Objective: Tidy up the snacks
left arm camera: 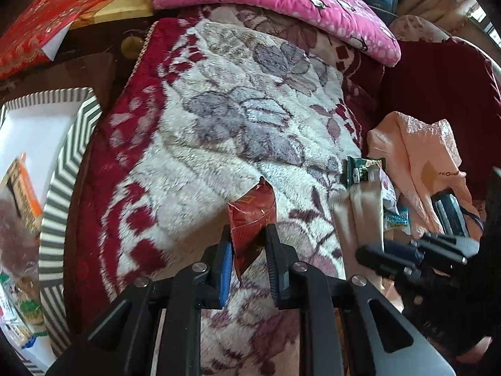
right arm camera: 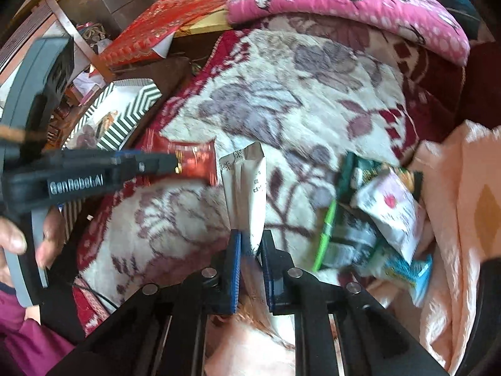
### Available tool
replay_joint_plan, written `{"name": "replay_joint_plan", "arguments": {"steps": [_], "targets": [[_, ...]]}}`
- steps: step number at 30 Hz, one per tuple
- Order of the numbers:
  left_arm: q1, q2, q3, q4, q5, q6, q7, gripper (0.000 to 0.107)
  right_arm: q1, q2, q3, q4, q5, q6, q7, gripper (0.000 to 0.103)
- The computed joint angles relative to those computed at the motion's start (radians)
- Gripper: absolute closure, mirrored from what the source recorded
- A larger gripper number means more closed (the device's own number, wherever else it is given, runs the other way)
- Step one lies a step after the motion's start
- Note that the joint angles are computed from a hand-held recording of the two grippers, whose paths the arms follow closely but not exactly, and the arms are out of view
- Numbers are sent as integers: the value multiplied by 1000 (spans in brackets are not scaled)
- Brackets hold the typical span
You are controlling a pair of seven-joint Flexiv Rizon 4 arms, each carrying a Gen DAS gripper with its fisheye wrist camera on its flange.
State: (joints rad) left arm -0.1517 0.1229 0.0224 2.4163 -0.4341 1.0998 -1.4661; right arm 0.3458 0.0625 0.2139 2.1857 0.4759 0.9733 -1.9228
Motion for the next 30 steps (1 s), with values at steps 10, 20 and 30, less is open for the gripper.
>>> {"name": "replay_joint_plan", "arguments": {"steps": [10,20,30], "targets": [[32,96,42,46,45,-34,2,106,23,-2,9,-58,102,-9,-38,90],[51,74,29,59,42,-25,-58,47,22,-62,17,-66,71,-23,33,90],[68,48,28,-8,200,-66,176,27,-42,-92,21,-70,146,-22,28,55]]}}
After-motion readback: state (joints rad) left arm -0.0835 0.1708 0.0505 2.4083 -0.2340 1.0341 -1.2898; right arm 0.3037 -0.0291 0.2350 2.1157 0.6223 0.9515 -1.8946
